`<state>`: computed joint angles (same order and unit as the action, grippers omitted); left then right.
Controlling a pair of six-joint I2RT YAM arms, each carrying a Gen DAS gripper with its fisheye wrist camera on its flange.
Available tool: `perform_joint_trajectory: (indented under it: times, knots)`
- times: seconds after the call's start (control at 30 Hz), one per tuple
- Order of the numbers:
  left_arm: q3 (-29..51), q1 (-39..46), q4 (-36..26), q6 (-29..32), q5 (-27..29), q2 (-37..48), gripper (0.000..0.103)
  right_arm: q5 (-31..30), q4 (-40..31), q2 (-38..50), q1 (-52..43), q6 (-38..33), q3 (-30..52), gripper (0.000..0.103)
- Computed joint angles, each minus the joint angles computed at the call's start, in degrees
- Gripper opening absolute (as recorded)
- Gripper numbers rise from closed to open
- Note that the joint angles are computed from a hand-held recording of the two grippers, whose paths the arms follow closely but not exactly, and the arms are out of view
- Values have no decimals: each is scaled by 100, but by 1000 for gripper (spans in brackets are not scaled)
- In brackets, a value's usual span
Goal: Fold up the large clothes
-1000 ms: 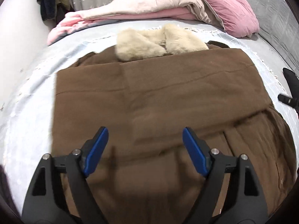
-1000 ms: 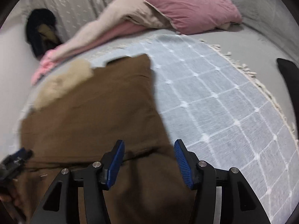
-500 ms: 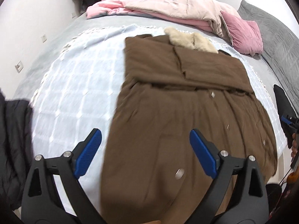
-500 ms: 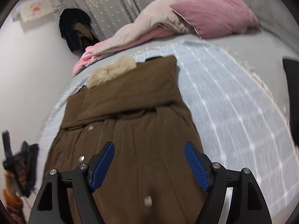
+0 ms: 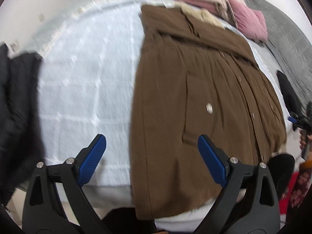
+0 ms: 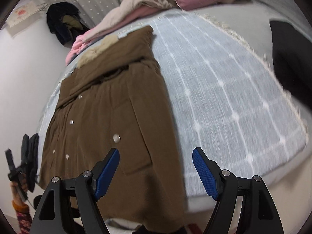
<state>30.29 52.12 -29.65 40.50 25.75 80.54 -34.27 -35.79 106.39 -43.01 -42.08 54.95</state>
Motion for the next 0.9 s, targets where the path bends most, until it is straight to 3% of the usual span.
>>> perform_joint_trajectory:
  times: [0.3,0.6,0.67,0.73,0.77,0.83,0.9]
  knots:
    - [476,279,-339,587,457,1998,95,-293,-786,1622,-378,-270,840,78]
    - [571,382,-1063,1293,886,2312,95,-648,-2130,2334,-558,-1339,1352,78]
    - [711,358,-1313,1416,972,2547,95,-683,-1985,2287,-466,-1410,1139,78]
    - [594,272,-1184,1302,953,2430,95,-628,-1630,1991,-378,-1455,771,76]
    - [535,240,-1140,1248,946,2334,92,-581,-1525,1887,-357,-1421,676,72]
    - [407,178,-1029,1143,934,2167,84,-384,-1370,1715,-293,-1285,521,38]
    - [348,190,-1006,1130,932,2071,72,-305,-1264,1576,-270,-1269,392,29]
